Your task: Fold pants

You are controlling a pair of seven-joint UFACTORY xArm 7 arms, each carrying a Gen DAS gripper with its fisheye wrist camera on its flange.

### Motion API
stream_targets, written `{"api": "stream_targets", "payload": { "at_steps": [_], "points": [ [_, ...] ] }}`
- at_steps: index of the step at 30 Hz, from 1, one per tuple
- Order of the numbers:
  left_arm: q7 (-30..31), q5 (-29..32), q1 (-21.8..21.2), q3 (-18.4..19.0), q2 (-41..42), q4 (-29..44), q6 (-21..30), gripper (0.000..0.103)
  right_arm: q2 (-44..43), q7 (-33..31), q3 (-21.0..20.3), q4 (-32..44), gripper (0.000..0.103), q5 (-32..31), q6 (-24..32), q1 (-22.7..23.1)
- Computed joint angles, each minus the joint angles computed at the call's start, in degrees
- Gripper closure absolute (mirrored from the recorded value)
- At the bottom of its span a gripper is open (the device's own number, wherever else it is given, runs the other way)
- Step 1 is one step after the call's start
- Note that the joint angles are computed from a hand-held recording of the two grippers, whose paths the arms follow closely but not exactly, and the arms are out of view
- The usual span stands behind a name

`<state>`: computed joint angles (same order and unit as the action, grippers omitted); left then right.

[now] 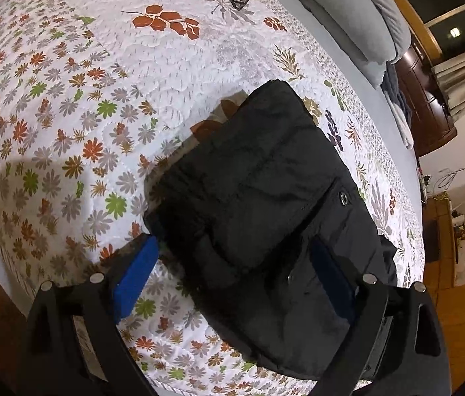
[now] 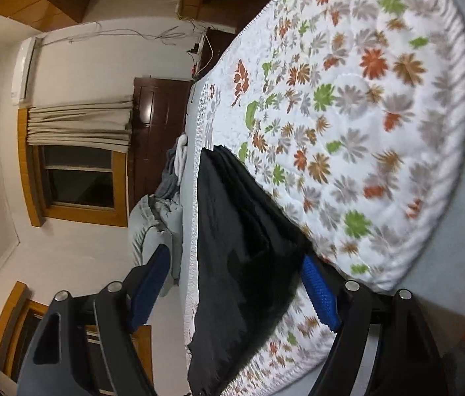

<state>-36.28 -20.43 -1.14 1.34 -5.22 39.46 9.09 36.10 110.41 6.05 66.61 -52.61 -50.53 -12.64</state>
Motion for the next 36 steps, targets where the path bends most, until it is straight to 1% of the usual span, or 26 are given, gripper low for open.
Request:
{"api": "stream_targets", "payload": {
  "at_steps": [3, 4, 6, 8, 10, 12, 13, 14, 16, 19, 21, 23, 25, 28, 32, 36],
  "points": [
    [-2.3, 1.1, 0.2, -0.5, 0.1, -0.3, -0.8, 0.011, 1.0, -2.8, 0.2, 1.3, 0.024, 1.9, -0.3, 1.2],
    [-3.6, 2.5, 0.6, -0.9, 0.1, -0.4, -0.7, 0.011, 1.3, -3.2, 0.4, 1.4, 0.026, 1.7, -0.7, 1.2],
    [-5.8, 5.6, 1.1, -1.4, 0.2, -0.2, -0.1, 0.011, 1.4, -4.5, 0.2, 1.5, 0.026, 1.0, -0.6, 1.8],
    [-7.8, 8.1, 1.5, -1.7, 0.2, 0.0, 0.6, 0.011, 2.5, -3.3, 0.5, 4.1, 0.024, -0.8, 1.0, 1.5],
    [-9.8, 9.9, 1.8, -1.9, 0.2, 0.3, 1.3, 0.011, 3.5, -2.9, 0.8, 5.6, 0.024, -0.1, 0.4, 1.3],
    [-11.2, 11.1, 1.8, -2.0, 0.2, 0.6, 1.8, 0.011, 3.2, -4.8, 0.4, 4.7, 0.03, 0.8, -0.2, 1.8],
    [-11.9, 11.9, 1.9, -2.0, 0.3, 0.7, 2.0, 0.011, 2.8, -5.7, 0.0, 4.1, 0.037, 0.6, 0.2, 2.1],
    [-12.5, 12.5, 1.9, -2.0, 0.4, 0.9, 2.3, 0.011, 2.4, -6.5, -0.2, 2.7, 0.039, 0.8, -0.5, 1.9],
    [-13.9, 14.3, 2.1, -2.2, 0.7, 1.3, 2.9, 0.011, 2.4, -6.7, 0.1, 2.2, 0.04, 1.0, -1.5, 1.4],
    [-14.3, 14.3, 1.7, -2.0, 0.7, 1.5, 3.2, 0.011, 2.4, -6.8, 0.1, 3.1, 0.041, 0.9, -1.4, 1.6],
    [-13.7, 13.3, 1.3, -1.8, 0.6, 1.7, 3.4, 0.011, 2.5, -6.8, 0.2, 3.3, 0.053, 1.6, -1.3, 1.7],
    [-12.8, 11.9, 0.9, -1.6, 0.3, 1.6, 3.1, 0.011, 2.8, -5.7, 0.4, 4.5, 0.076, 0.6, -0.3, 1.5],
    [-12.7, 11.8, 0.7, -1.7, 0.3, 1.8, 3.1, 0.011, 3.1, -4.4, 0.5, 6.5, 0.079, -0.6, 1.2, 1.5],
    [-11.7, 10.7, 0.4, -1.5, 0.2, 1.8, 3.0, 0.011, 1.5, -4.3, 0.4, 6.0, 0.083, -0.8, 3.0, 1.8],
    [-10.5, 9.0, 0.1, -1.3, -0.3, 1.3, 2.4, 0.011, -1.0, -3.6, 1.0, 6.0, 0.084, -1.5, 5.9, 1.8],
    [-8.8, 7.1, -0.4, -1.0, -0.7, 1.0, 2.3, 0.011, -3.5, -1.8, 1.5, 7.5, 0.085, -4.8, 8.7, 1.7]
  ]
}}
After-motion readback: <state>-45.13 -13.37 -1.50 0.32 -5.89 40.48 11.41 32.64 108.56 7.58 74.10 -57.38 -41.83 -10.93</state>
